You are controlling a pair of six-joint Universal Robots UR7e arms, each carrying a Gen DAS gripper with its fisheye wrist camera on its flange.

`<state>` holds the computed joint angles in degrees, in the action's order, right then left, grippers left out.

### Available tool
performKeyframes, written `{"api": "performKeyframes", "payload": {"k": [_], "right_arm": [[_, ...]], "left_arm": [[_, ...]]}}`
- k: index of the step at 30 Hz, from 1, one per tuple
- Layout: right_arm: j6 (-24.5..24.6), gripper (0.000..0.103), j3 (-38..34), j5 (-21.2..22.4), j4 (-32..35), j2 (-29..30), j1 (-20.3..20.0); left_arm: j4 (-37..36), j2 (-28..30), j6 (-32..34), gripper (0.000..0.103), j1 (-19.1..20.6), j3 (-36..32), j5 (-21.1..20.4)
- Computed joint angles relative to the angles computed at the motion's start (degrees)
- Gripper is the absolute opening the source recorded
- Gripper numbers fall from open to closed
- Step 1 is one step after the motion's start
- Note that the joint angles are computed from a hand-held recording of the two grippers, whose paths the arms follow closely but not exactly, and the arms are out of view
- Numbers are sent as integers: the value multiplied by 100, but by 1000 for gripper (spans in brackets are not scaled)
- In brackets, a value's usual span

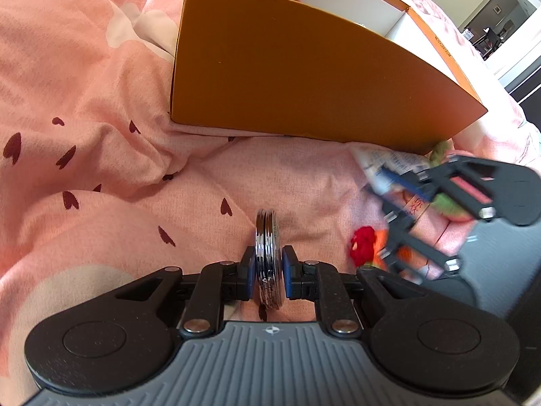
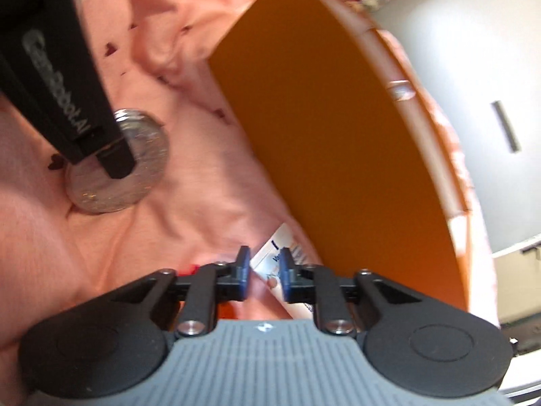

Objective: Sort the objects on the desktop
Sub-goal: 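Lift compact with left gripper while right gripper grasps white lotion tube, then carry compact and lotion tube over orange box with both grippers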

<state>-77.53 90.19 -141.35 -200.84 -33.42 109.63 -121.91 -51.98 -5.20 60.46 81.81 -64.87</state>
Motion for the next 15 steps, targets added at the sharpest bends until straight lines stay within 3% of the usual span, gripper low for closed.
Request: {"api": "performKeyframes", "payload": {"k": [2,4,10,15], "right_arm": [[-450,7,-81,-41,-751,119,48],[-573,7,-166,-141,-1104,156,74],[-282,8,-18,-17,-656,-75,0],[-327,7,-23,54,-577,-116,-6]], "left_arm": [[0,2,0,17,0,-1,3],[1,2,0,17,0,-2,2],[-18,11,14,17,15,1,0],[-50,-2,48,17,17,15,-20]]}}
